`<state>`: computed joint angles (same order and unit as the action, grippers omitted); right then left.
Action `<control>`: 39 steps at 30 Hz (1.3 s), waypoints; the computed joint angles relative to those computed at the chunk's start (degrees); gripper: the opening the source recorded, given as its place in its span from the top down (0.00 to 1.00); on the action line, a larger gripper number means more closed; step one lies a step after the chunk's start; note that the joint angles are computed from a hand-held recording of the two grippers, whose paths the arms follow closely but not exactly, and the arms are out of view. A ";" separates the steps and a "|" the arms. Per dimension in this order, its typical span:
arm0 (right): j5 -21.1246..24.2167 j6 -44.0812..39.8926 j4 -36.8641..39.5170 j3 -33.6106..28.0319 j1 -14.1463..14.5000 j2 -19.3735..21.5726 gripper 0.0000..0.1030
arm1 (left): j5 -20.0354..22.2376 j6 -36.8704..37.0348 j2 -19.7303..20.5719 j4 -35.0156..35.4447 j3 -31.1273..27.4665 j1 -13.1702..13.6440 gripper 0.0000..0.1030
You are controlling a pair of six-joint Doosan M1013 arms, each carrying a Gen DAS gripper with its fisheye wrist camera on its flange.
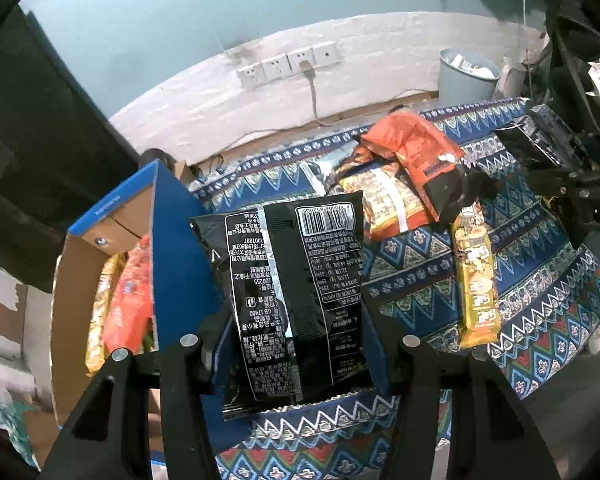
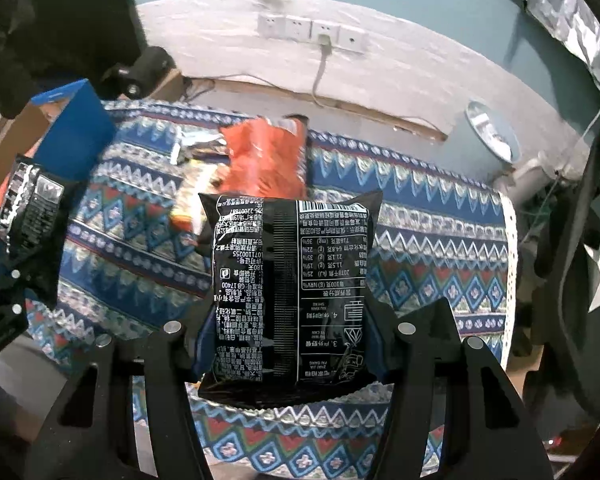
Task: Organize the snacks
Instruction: 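Lift both black packs and carry them over the cardboard box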
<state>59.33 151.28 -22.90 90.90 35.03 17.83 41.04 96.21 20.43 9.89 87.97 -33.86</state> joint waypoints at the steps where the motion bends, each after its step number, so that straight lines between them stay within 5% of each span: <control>1: -0.15 -0.16 -0.17 -0.47 0.11 0.10 0.43 | -0.10 0.27 -0.13 -0.25 -0.03 0.11 0.46; 13: -1.11 -3.11 -1.22 -6.22 0.86 2.28 0.43 | -3.22 1.52 -1.98 -0.59 0.56 1.68 0.46; 39: 0.92 -16.30 2.88 -26.81 2.32 14.01 0.43 | -4.35 1.41 -2.22 -7.03 -1.28 10.35 0.46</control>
<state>60.24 134.98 -20.02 64.10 37.34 31.84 36.69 97.63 18.21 2.87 86.70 -23.51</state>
